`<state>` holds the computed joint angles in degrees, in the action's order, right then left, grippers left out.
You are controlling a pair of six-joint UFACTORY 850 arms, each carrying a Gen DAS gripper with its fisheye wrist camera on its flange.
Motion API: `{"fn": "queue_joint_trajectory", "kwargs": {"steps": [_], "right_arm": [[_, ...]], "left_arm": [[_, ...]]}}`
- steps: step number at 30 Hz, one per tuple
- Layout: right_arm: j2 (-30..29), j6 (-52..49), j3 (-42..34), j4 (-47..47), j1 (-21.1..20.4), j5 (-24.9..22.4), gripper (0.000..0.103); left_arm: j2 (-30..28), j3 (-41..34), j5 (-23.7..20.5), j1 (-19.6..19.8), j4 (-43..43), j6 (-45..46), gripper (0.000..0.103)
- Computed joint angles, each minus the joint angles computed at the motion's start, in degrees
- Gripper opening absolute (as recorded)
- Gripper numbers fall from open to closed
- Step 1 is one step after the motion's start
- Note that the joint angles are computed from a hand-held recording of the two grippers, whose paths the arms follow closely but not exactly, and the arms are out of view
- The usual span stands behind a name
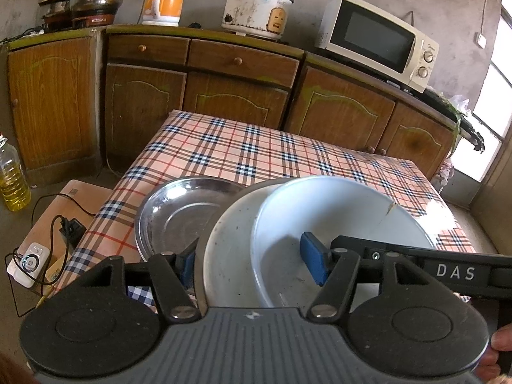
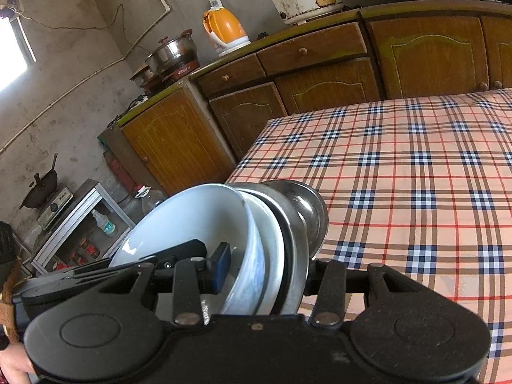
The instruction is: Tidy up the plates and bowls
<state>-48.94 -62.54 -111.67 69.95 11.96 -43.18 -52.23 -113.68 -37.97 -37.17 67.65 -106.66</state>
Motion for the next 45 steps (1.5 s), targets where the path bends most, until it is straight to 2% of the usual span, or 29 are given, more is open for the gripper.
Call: {"fn": "queue_joint_trajectory", "kwargs": {"steps": [45], "right_arm": [[-1.92,2.04,-2.89,-1.17,1.06,0.17,0.051]], "left_arm": [[0.42,0.74,0.79,1.3,-0.39,0.51,0.065]]}}
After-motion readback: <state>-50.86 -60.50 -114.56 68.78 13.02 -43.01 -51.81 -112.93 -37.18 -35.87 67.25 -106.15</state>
